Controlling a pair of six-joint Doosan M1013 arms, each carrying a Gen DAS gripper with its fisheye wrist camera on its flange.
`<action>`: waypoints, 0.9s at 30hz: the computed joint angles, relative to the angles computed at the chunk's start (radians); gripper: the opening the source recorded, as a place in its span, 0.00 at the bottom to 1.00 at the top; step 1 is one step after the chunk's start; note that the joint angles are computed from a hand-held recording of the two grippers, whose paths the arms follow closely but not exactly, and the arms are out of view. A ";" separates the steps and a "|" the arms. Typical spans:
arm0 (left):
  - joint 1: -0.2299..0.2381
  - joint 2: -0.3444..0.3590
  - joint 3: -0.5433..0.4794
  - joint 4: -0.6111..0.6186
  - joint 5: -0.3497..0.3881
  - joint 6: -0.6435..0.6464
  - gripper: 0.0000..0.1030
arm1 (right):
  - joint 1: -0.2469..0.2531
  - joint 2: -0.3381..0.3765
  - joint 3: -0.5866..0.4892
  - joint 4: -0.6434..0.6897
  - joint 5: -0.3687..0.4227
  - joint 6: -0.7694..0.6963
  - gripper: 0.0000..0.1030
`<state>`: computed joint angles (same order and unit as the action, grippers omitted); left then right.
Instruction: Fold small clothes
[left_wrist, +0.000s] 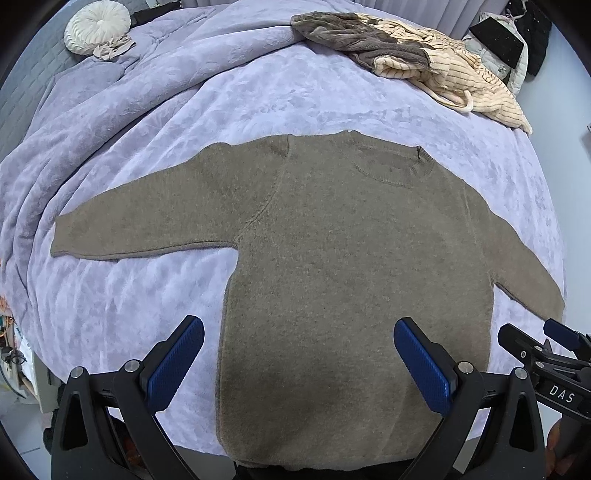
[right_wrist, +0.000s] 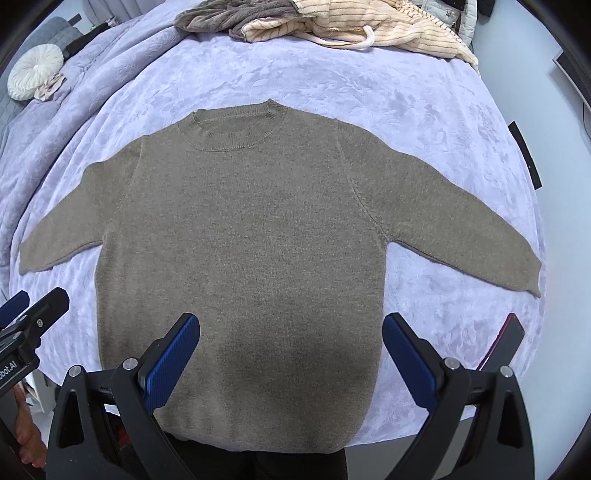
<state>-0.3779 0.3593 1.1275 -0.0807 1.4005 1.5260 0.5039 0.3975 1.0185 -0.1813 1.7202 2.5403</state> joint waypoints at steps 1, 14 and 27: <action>0.004 0.001 0.000 -0.008 -0.001 0.001 1.00 | 0.000 0.002 -0.003 -0.002 0.001 -0.002 0.97; 0.127 0.040 0.048 -0.182 -0.014 -0.036 1.00 | 0.020 0.037 -0.035 0.062 -0.076 -0.036 0.97; 0.361 0.197 0.027 -0.332 -0.180 -0.220 1.00 | 0.048 0.115 -0.089 0.165 -0.028 -0.063 0.97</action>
<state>-0.0166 0.5562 1.1544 -0.4126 1.2208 1.3061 0.5515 0.5122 0.9296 -0.0166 1.6922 2.4768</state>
